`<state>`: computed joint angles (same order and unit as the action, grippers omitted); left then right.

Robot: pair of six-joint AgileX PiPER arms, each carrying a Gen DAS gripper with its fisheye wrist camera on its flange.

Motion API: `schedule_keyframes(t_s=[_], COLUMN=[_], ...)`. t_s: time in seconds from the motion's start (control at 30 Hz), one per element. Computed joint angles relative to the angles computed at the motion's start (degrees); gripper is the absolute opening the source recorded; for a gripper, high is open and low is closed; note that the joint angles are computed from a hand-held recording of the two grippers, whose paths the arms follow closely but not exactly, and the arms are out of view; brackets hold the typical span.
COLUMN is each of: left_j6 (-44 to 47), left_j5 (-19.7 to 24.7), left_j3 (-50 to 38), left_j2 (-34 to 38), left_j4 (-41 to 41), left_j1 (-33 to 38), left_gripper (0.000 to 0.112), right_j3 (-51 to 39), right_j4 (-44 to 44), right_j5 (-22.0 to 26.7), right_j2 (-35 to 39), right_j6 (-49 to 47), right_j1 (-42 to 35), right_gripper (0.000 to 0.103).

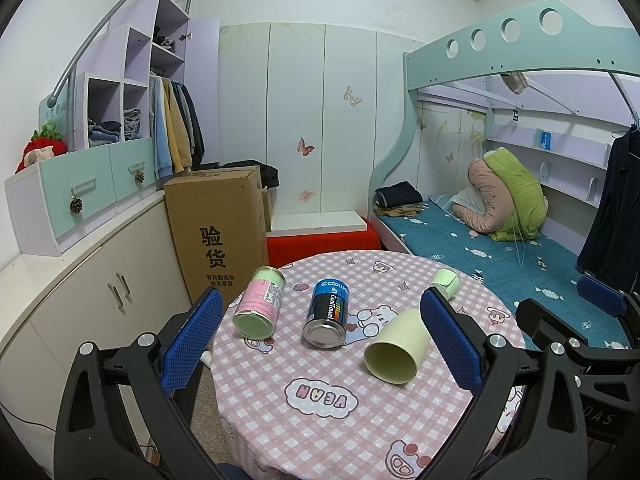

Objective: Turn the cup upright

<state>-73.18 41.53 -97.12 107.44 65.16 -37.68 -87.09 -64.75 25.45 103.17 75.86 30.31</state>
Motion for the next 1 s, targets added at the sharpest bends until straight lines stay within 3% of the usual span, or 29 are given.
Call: schedule_keyframes(t_s=[0.57, 0.77, 1.0], left_j6=[3.12, 9.41, 18.57], left_j5=[-1.16, -4.25, -4.09], left_j3=[-3.88, -5.88, -12.61], left_j2=[3.85, 5.0, 9.95], left_j4=[-3.22, -10.49, -20.89], left_j1=[2.4, 5.73, 10.86], left_gripper=[0.095, 0.095, 0.095], right_j3=[-6.24, -13.11, -29.66], right_j4=[5.01, 14.5, 32.17], right_j5=[-0.94, -0.75, 3.9], right_j2=[6.1, 11.01, 21.42], right_j6=[-4.91, -14.49, -32.68], right_j1=[-1.08, -2.03, -3.58], right_gripper=[0.098, 0.098, 0.098])
